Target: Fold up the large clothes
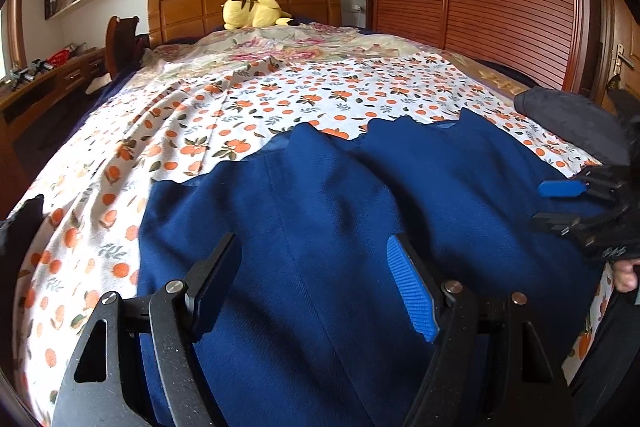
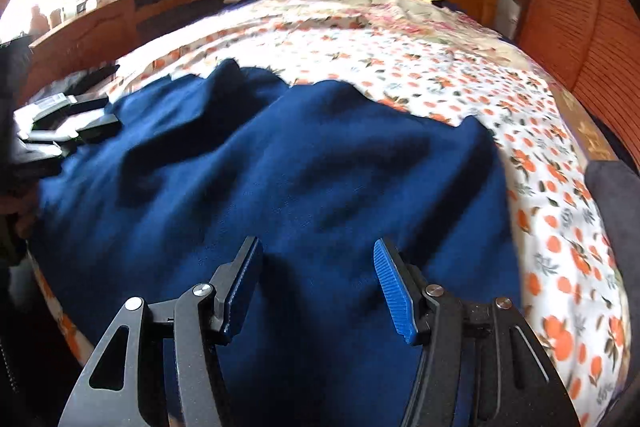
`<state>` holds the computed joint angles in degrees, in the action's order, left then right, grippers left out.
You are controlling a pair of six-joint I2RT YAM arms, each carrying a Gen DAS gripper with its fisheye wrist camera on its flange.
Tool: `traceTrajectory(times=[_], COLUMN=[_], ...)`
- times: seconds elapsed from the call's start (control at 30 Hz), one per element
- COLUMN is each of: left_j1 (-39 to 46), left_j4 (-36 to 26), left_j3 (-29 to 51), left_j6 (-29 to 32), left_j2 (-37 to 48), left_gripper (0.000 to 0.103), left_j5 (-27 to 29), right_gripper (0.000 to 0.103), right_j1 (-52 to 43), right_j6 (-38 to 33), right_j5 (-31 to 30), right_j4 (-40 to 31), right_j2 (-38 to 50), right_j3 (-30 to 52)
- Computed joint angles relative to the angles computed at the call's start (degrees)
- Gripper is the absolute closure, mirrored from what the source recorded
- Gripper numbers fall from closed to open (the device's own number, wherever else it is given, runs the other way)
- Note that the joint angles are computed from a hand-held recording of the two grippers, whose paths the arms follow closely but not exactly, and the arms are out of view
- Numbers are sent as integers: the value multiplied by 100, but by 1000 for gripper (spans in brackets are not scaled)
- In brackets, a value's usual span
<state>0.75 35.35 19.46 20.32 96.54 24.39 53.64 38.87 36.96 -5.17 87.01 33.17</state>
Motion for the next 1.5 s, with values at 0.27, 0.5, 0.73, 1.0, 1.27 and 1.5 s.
traceTrajectory(times=[0.27, 0.5, 0.73, 1.0, 1.27, 1.5], left_j1=[872, 2207, 3174, 3630, 3758, 3982], left_j4=[-928, -2030, -2744, -2816, -2125, -2473], left_j3=[-756, -1236, -1083, -1235, -1257, -951], left_j6=[354, 1277, 1770, 2065, 2291, 2340], left_j2=[-1513, -2603, -2497, -2366, -1211, -775], left_gripper=[27, 29, 45, 46, 46, 46], left_j5=[235, 769, 1096, 1078, 837, 1112], right_gripper=[42, 42, 42, 42, 42, 42], right_j1=[-334, -97, 186, 472, 603, 681], right_j6=[-564, -439, -175, -113, -38, 18], right_j5=[-463, -143, 137, 264, 312, 346], right_j4=[929, 654, 107, 107, 220, 185], right_j2=[-203, -106, -217, -851, -774, -669], right_j3=[-599, -420, -272, -674, -680, -647])
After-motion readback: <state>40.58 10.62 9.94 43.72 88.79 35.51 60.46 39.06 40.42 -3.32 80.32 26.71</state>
